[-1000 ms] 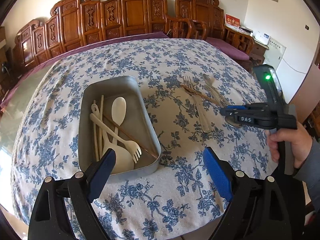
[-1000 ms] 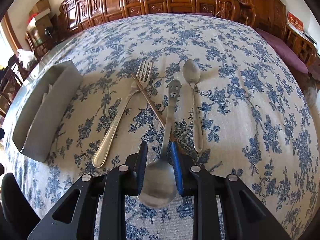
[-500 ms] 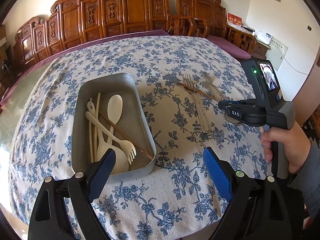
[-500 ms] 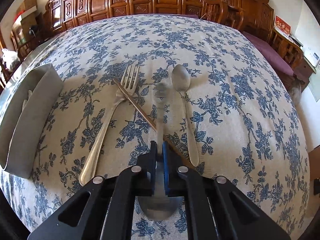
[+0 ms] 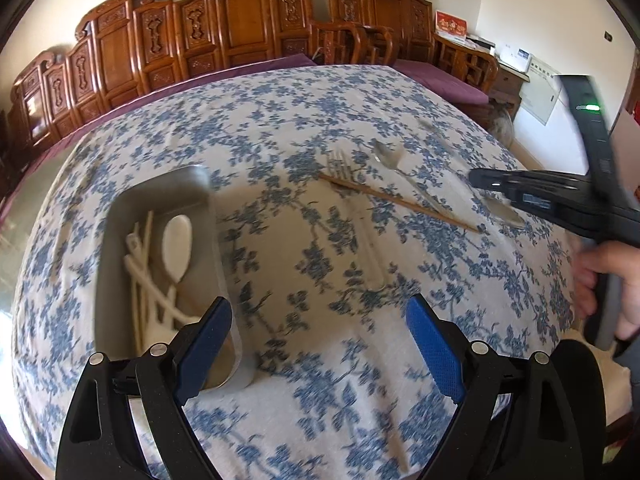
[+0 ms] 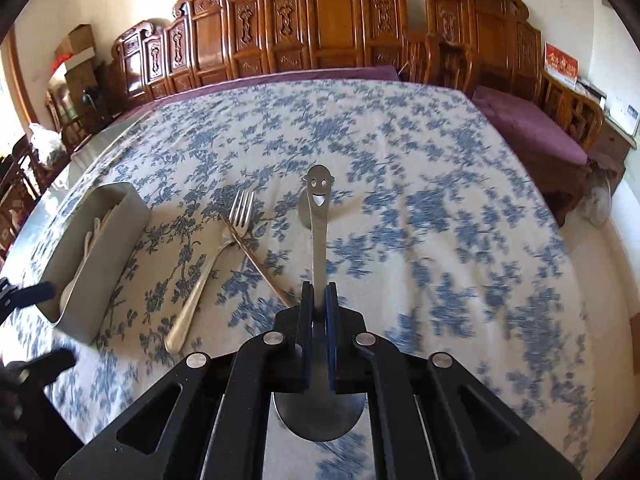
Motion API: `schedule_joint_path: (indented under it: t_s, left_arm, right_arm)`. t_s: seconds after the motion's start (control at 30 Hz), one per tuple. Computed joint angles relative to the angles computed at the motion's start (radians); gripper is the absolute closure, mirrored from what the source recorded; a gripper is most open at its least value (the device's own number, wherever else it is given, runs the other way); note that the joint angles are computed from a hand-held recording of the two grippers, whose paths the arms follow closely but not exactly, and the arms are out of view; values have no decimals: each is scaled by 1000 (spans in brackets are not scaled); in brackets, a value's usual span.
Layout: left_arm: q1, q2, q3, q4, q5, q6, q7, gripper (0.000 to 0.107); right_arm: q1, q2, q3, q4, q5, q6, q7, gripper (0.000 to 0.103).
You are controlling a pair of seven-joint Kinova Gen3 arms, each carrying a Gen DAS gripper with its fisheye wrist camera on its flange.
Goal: Organize utensils
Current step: 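Grasp a plain metal spoon from the table with the left tool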
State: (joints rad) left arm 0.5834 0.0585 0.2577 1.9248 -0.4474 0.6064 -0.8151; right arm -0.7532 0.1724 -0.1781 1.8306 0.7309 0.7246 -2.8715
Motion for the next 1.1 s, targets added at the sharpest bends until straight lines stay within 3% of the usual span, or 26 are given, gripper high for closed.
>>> schedule_joint_path:
  t_s: [0.27,0.5,0.87,1.1]
  left_arm:
    - [100,123,-28,-103,-91,18,94,22]
    - [175,234,-81,-235,-89,50,92,22]
    - [226,455,-172,-517,-27,136,23,22]
    - [209,575,-212,-707,49,213,-9,22]
  right_arm:
    - [35,-134,-60,133,16,25,-21,96]
    - [87,-170,-101,195,32,20,-42,96]
    - [187,-197,-91,264,-20,-88,-43,96]
    - [212,-206,-93,275,-38,-120,-34,96]
